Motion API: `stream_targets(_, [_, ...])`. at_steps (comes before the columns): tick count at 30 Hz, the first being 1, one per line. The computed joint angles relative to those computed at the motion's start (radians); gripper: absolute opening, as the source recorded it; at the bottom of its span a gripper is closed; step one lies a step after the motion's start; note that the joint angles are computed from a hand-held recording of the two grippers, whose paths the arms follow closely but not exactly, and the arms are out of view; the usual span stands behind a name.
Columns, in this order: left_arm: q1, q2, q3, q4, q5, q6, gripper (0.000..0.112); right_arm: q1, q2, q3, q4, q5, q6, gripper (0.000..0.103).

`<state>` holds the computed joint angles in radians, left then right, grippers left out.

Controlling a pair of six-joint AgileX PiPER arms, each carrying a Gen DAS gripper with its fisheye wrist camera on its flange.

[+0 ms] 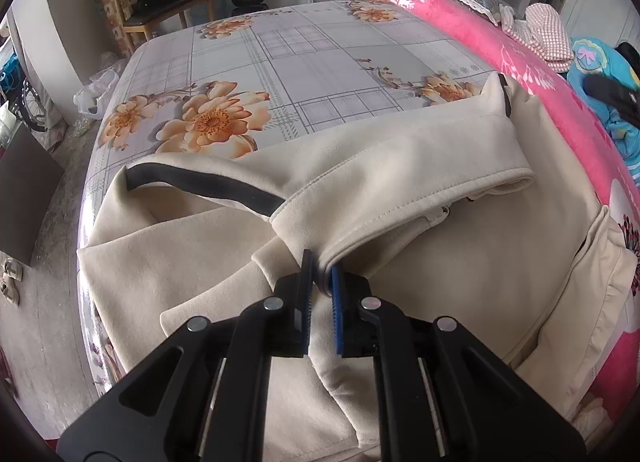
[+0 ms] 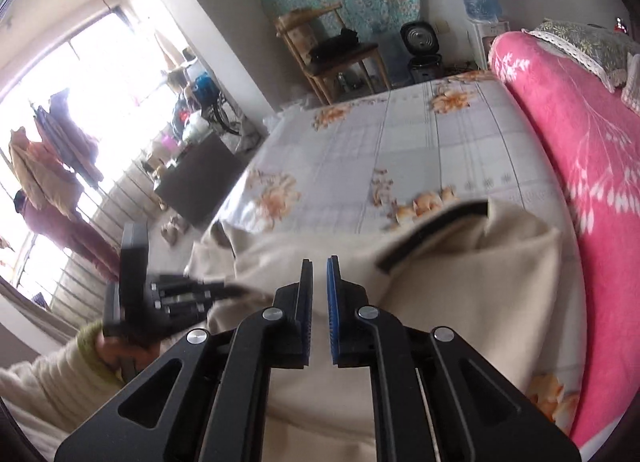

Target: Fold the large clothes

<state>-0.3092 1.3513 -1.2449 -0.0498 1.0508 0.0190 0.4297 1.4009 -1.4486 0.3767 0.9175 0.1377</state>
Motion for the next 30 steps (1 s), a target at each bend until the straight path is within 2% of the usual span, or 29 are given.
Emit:
stream_targets(3, [0.002, -0.012, -0.006, 0.0, 0.019, 0.002, 0.016, 0.022, 0.117, -0.048, 0.051, -0.012, -0.03, 0.008])
stream_targets(4, [0.006, -0.021, -0.007, 0.003, 0.027, 0.004, 0.023, 0.047, 0.171, -0.068, 0.035, -0.003, -0.028, 0.008])
stream_targets(7, [0.032, -0.044, -0.035, 0.007, 0.08, 0.026, 0.026, 0.131, 0.294, -0.104, -0.118, 0.051, 0.062, 0.008])
stream_targets(10, [0.083, -0.077, -0.073, 0.003, 0.102, 0.044, 0.026, 0.145, 0.25, -0.002, -0.128, -0.031, 0.074, 0.008])
stream_targets(13, [0.162, -0.047, -0.141, -0.091, 0.094, 0.064, 0.026, 0.127, 0.239, 0.02, -0.084, -0.039, 0.056, 0.008])
stream_targets(17, [0.161, 0.066, -0.215, -0.22, 0.069, 0.074, 0.025, 0.134, 0.246, 0.001, -0.104, -0.021, 0.099, 0.008])
stream_targets(19, [0.122, 0.134, -0.244, -0.184, 0.061, 0.026, 0.025, 0.15, 0.264, -0.071, -0.158, 0.05, 0.168, 0.008])
stream_targets(22, [0.052, 0.19, -0.245, -0.032, 0.014, -0.067, 0.025, 0.177, 0.256, -0.156, -0.246, 0.079, 0.228, 0.01])
stream_targets(23, [0.049, 0.212, -0.243, -0.01, 0.014, -0.08, 0.025, 0.189, 0.266, -0.195, -0.291, 0.092, 0.251, 0.014])
stream_targets(25, [0.075, 0.229, -0.226, -0.043, 0.006, -0.061, 0.026, 0.201, 0.291, -0.244, -0.368, 0.109, 0.291, 0.019])
stream_targets(27, [0.083, 0.222, -0.195, -0.053, -0.023, -0.045, 0.026, 0.191, 0.326, -0.264, -0.405, 0.12, 0.313, 0.019])
stream_targets(29, [0.083, 0.212, -0.176, -0.05, -0.042, -0.033, 0.026, 0.164, 0.363, -0.239, -0.42, 0.13, 0.317, 0.019])
stream_targets(30, [0.082, 0.211, -0.174, -0.047, -0.043, -0.028, 0.026, 0.145, 0.362, -0.196, -0.389, 0.099, 0.297, 0.02])
